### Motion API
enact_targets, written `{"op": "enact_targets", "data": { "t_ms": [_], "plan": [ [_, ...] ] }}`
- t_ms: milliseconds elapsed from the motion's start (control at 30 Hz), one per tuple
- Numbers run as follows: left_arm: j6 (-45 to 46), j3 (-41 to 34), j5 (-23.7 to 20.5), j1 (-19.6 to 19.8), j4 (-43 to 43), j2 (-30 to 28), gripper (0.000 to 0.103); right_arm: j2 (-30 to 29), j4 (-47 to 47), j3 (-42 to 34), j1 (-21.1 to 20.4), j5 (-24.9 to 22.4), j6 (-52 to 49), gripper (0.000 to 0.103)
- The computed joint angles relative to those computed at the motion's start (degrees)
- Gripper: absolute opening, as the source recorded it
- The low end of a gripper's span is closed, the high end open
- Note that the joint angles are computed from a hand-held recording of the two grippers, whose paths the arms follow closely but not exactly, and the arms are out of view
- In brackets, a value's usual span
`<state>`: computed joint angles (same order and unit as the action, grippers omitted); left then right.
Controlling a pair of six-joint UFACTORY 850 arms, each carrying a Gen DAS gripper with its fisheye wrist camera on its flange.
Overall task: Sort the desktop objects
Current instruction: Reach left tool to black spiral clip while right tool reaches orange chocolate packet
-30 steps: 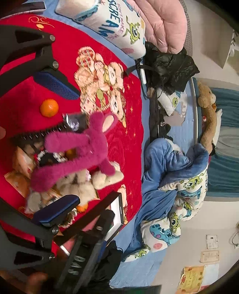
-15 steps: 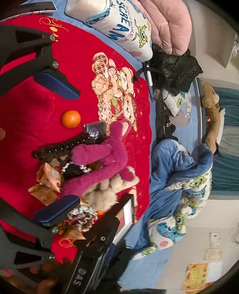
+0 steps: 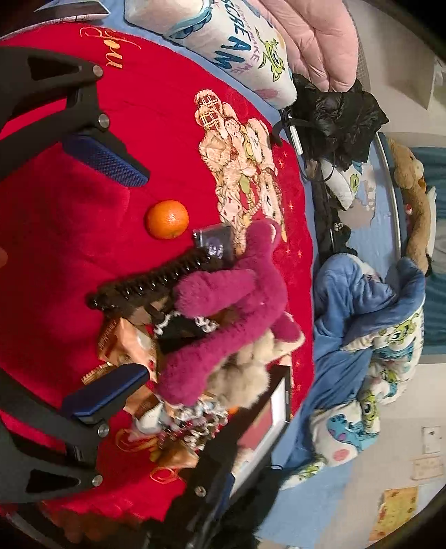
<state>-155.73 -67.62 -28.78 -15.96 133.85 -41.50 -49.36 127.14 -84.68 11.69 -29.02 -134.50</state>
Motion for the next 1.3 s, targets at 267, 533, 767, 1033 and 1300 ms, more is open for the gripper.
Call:
{"op": "enact_targets", "data": {
  "t_ms": [267, 533, 767, 1033, 1300],
  "plan": [
    [3.73, -1.29, 1.59, 0.92, -3.06, -1.36, 0.103, -1.62, -8.05, -1.57, -0.33, 0.77, 6.65, 0.103],
    [4.46, -2.48, 3.80, 1.67, -3.28, -2.60, 0.103, -2.88, -17.86, -2.91, 0.36, 0.57, 14.30, 0.101],
    [7.33, -4.37, 5.51, 1.52, -5.02, -4.15, 0.103, -5.23, -30.69, -6.11, 0.90, 3.16, 27.00, 0.094],
    [16.19, -6.70, 6.03, 1.01, -12.73, -5.96, 0.103, -7.15, -39.16, -8.59, 1.39, 4.01, 36.22, 0.082],
    [16.55, -6.41, 7.23, 1.70, -13.61, -5.92, 0.103, -7.96, -41.34, -9.43, 1.55, 5.64, 38.55, 0.065]
  ]
}}
